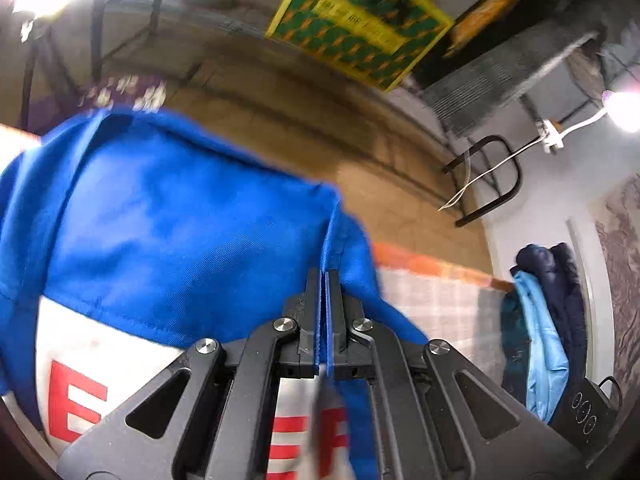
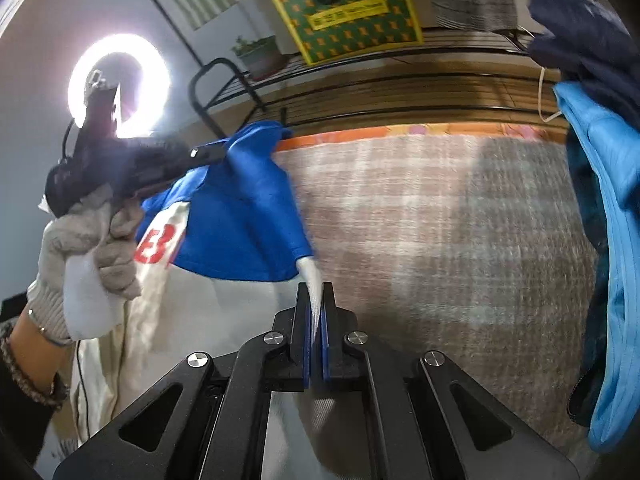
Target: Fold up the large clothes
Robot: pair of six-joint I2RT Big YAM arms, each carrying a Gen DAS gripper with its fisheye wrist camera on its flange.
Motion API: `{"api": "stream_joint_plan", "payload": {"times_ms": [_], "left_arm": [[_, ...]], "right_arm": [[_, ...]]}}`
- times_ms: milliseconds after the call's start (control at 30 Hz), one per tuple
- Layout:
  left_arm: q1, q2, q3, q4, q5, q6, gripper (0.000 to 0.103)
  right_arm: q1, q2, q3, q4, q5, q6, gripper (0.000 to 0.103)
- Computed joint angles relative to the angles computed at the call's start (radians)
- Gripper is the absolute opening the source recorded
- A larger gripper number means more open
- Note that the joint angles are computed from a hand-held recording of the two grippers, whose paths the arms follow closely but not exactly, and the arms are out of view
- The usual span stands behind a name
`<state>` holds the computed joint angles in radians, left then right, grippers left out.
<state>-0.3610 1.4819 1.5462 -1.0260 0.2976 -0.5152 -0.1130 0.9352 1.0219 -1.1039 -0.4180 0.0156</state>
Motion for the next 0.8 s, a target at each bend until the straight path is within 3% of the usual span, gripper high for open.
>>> {"api": "stream_joint_plan", "payload": {"times_ms": [67, 133, 200, 233, 300, 400, 533, 633, 700, 800], "left_arm": [[-0.025, 0.004, 0.007, -0.023, -0.089, 0.033, 0.001], [-0.045, -0.012, 0.005, -0.031, -0.169, 0.014, 0.003], [-0.042, -0.040, -0.002, -0.024, -0.141, -0.007, 0.003], [-0.043, -0.066, -0.003, -0.027, -0.145, -0.004, 0.003], [-0.042, -0.108, -0.006, -0.029, -0.131, 0.033, 0.004], [-0.046, -0.196, -0.010, -0.059, -0.084, 0.080, 0.004], [-0.037, -0.335, -0.047, -0.088, 0.010, 0.081, 0.005], [-0.056, -0.446, -0.075, -0.132, 0.025, 0.093, 0.005], [-0.079, -0.505, -0.082, -0.171, 0.024, 0.092, 0.005], [-0.175, -0.611, -0.100, -0.259, -0.018, 0.081, 0.005]], "right_arm": [[0.023, 0.008, -0.004, 0.009, 0.052, 0.021, 0.002], [0.044, 0.018, -0.004, 0.008, 0.106, 0.037, 0.002], [0.032, 0.029, -0.001, 0.007, 0.092, 0.052, 0.003], [0.020, 0.034, 0.004, 0.000, 0.081, 0.055, 0.010], [0.010, 0.035, 0.017, -0.019, 0.092, 0.062, 0.020], [-0.006, 0.004, 0.034, -0.049, 0.093, 0.057, 0.021], [-0.036, -0.072, 0.055, -0.099, 0.033, 0.039, 0.021], [-0.085, -0.155, 0.073, -0.167, -0.039, 0.013, 0.021], [-0.130, -0.208, 0.094, -0.233, -0.089, -0.015, 0.021], [-0.252, -0.279, 0.156, -0.390, -0.212, -0.111, 0.021]]}}
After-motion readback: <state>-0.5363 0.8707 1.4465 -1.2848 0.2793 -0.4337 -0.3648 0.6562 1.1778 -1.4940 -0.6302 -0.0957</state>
